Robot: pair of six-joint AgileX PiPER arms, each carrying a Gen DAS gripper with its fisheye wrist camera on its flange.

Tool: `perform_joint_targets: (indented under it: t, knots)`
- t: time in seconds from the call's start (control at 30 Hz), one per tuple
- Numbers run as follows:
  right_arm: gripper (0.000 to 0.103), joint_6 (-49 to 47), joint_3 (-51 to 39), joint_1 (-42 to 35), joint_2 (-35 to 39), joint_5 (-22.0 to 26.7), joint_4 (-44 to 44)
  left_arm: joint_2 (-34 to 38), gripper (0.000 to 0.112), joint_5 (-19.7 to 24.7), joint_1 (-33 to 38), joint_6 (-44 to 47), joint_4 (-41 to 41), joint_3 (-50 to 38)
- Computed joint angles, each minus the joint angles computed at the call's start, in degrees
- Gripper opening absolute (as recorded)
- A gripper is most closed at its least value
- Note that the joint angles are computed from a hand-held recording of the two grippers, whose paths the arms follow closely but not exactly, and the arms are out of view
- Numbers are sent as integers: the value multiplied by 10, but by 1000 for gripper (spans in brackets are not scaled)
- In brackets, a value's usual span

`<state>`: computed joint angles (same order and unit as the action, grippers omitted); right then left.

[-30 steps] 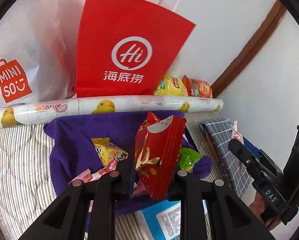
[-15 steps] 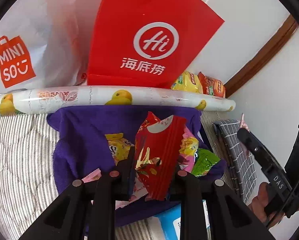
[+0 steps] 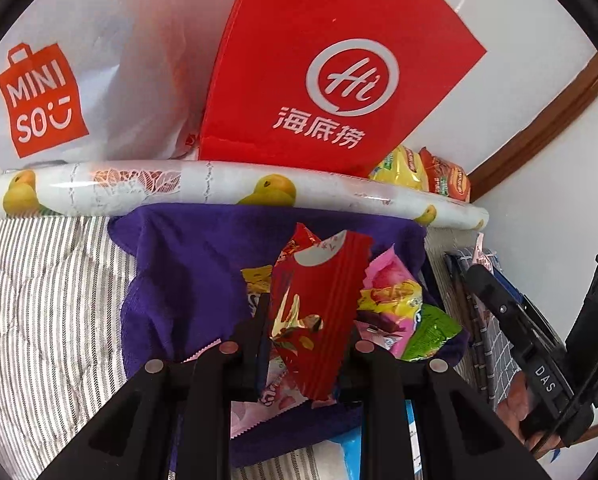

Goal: Organize snacks
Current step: 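Lower the pink cookie pack onto the towel and open the right gripper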

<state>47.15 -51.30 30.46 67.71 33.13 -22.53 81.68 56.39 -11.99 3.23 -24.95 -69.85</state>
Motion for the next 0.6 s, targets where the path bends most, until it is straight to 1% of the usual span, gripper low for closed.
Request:
perform_joint_targets:
  t: [0.3,0.6]
  knots:
    - [47,-70,15,-18,30,-25,78,18,21,0,-2,-26,30,-4]
    - [47,-62,7,13,51,-20,64,27,21,3,-10,-42,49,-5]
